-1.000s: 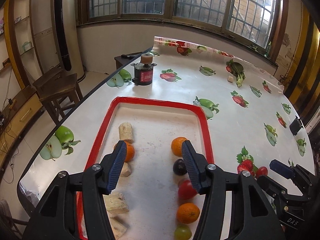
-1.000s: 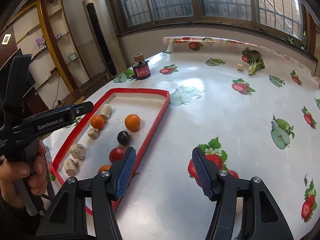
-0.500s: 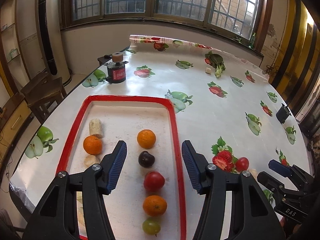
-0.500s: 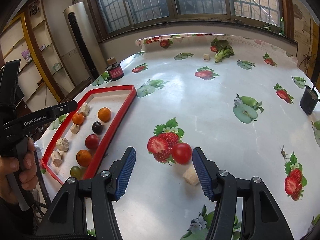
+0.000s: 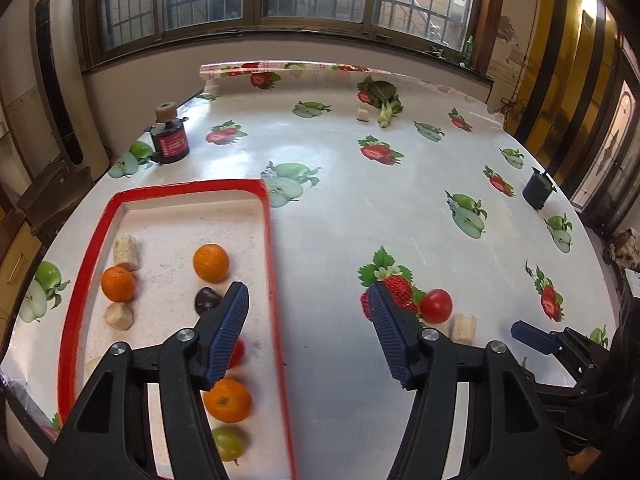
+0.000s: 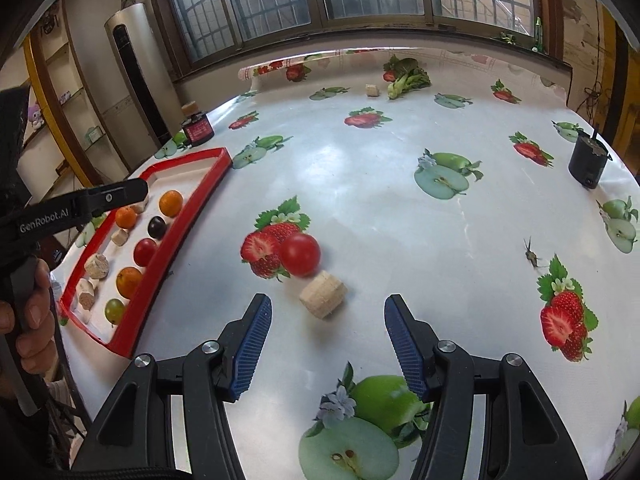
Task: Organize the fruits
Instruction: 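Move both grippers back toward the loose red tomato and beige cork, then grasp the red tomato with the left gripper while the right grasps the beige cork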
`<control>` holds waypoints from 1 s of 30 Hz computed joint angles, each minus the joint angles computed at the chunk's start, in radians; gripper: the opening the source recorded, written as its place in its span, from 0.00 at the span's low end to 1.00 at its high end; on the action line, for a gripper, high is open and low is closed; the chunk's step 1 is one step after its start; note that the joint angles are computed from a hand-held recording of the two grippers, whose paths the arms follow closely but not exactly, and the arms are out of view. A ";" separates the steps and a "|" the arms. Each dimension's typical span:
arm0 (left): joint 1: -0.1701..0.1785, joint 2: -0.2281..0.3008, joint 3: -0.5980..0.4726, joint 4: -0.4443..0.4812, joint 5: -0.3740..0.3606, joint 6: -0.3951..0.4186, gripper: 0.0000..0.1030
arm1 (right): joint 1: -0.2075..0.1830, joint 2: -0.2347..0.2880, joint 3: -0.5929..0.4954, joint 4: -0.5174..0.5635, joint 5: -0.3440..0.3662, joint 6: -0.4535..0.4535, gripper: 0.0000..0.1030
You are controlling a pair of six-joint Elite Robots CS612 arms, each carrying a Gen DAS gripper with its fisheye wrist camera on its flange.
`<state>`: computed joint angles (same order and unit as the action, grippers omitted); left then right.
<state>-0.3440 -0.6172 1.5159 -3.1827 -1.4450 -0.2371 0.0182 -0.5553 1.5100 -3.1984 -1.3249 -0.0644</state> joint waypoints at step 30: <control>-0.049 0.113 -0.186 0.238 -0.159 0.111 0.58 | -0.045 0.024 -0.020 -0.012 -0.007 0.061 0.33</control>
<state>-0.3935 -0.5043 1.3303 -2.9451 -1.6042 -0.1262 -0.0268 -0.5318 1.4905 -3.2105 -1.3317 -0.0029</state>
